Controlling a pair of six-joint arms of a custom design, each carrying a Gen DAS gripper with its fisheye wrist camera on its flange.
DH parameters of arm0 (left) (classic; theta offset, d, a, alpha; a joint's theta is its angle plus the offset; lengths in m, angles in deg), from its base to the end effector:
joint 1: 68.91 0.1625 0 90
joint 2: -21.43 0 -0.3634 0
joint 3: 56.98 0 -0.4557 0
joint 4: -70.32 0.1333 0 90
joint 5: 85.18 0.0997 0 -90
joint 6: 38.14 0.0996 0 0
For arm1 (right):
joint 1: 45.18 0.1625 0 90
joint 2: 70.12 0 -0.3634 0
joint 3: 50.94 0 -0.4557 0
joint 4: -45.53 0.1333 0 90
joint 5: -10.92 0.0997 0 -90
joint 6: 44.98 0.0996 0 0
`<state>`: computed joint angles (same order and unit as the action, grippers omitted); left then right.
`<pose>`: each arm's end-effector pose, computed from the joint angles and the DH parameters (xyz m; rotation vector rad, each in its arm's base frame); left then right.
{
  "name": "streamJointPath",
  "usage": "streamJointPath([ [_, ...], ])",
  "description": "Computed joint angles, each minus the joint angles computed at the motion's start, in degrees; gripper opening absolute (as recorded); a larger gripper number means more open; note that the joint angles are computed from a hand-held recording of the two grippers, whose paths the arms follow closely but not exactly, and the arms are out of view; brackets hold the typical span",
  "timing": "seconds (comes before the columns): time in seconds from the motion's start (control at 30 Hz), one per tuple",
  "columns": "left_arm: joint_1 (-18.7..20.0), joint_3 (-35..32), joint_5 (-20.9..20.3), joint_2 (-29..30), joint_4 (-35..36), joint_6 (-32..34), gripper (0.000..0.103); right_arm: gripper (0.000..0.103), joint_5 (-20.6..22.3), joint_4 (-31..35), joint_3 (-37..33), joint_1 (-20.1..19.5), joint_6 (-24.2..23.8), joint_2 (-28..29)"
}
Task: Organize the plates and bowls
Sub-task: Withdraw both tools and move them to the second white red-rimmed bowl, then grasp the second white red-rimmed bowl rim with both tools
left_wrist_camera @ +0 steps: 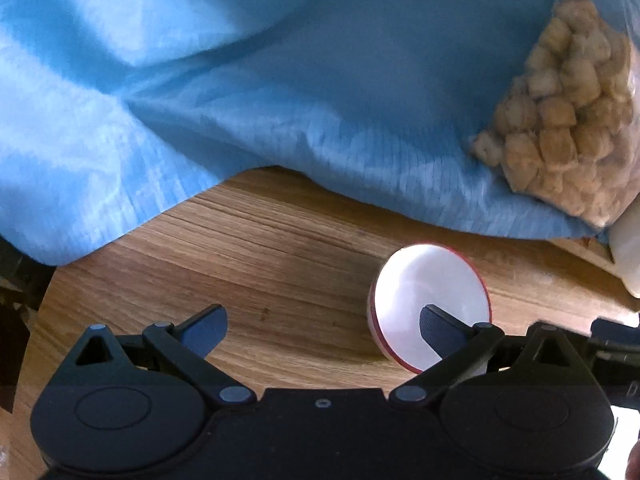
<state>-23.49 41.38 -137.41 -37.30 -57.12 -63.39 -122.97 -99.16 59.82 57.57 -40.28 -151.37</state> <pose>-0.3082 -0.5895 0.1000 0.4431 2.5031 -0.4579 0.1890 -0.5443 0.2747 -0.0463 -2.3770 0.6674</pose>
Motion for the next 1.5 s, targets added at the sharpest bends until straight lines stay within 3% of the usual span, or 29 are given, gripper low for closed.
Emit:
streamJointPath([
  [0.23,-0.1,-0.5,0.7,1.0,0.0,3.0,0.102,0.102,1.9,-1.1,-1.2,-0.6,-2.1,1.6],
  [0.5,-0.1,-0.1,2.4,1.4,-0.5,6.2,0.098,0.094,3.6,-2.5,-2.4,-1.0,-6.0,4.7],
  [0.63,0.8,-0.3,1.3,1.5,-0.2,5.9,0.095,0.08,5.5,-0.3,-3.4,-1.8,-5.7,6.0],
  [0.8,1.1,-1.2,0.6,1.9,1.3,5.1,0.093,0.072,8.4,1.4,-4.0,-2.7,-6.5,6.0],
  [0.87,1.1,-1.7,0.5,2.2,1.9,5.0,0.09,0.059,10.0,2.5,-4.3,-3.0,-7.1,5.9],
  [1.07,1.7,-3.5,-3.7,2.2,4.2,0.5,0.067,0.029,14.7,3.0,-3.6,-3.8,-7.6,4.6],
  [1.13,2.3,-3.5,-6.7,1.9,3.2,0.0,0.047,0.028,15.0,4.5,-4.1,-3.7,-7.8,4.9],
  [1.27,2.7,-2.7,-8.8,1.5,0.9,-1.2,0.04,0.029,16.5,6.0,-4.1,-4.2,-6.6,5.0],
  [1.43,2.8,-1.0,-11.3,0.3,-0.6,-2.2,0.009,0.022,17.9,5.2,-2.7,-4.3,-7.8,3.8],
  [1.5,2.3,-0.3,-11.4,-0.1,-0.1,-2.1,0.008,0.021,19.4,5.9,-2.0,-4.8,-7.2,2.4],
])
